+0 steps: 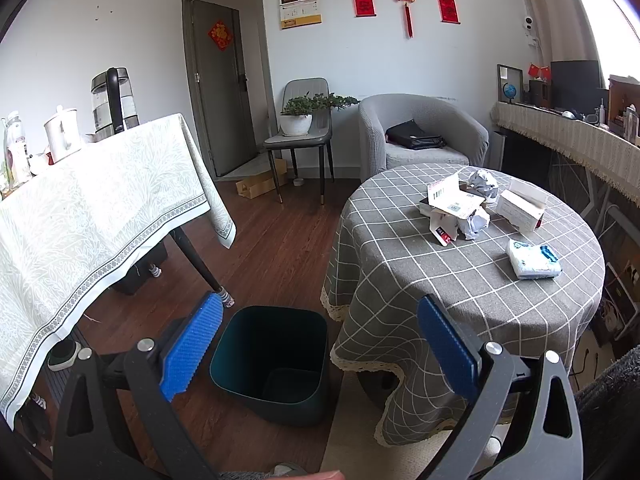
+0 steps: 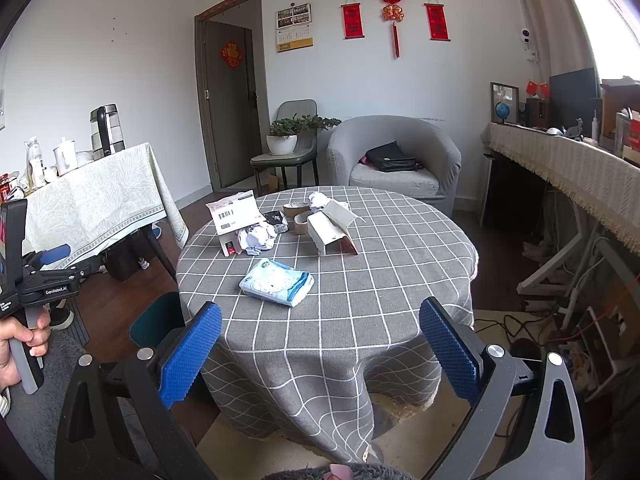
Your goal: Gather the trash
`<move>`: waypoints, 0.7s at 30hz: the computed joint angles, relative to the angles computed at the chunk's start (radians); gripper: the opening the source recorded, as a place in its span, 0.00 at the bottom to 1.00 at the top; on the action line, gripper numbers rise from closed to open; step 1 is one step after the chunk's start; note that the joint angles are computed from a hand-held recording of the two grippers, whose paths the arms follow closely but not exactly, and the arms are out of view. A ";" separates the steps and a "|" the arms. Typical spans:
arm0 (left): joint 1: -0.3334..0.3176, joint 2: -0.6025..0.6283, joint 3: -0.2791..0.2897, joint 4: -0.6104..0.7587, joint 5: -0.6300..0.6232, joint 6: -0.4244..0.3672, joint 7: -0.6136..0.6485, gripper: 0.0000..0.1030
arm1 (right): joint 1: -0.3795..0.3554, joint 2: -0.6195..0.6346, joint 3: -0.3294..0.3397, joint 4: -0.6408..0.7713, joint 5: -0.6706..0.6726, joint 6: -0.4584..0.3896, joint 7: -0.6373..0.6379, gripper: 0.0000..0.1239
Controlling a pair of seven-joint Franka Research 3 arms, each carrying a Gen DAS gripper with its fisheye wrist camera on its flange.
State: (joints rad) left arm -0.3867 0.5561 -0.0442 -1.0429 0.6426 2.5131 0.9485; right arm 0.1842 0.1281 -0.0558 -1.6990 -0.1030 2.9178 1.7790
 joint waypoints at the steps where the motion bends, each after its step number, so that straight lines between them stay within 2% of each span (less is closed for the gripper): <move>1: -0.002 0.001 0.001 0.001 0.002 0.000 -0.001 0.97 | -0.002 -0.002 0.001 -0.004 0.004 0.001 -0.005 0.81; 21: -0.003 0.000 0.002 -0.002 0.005 0.001 -0.004 0.97 | 0.003 -0.001 -0.003 -0.003 -0.015 0.003 0.012 0.81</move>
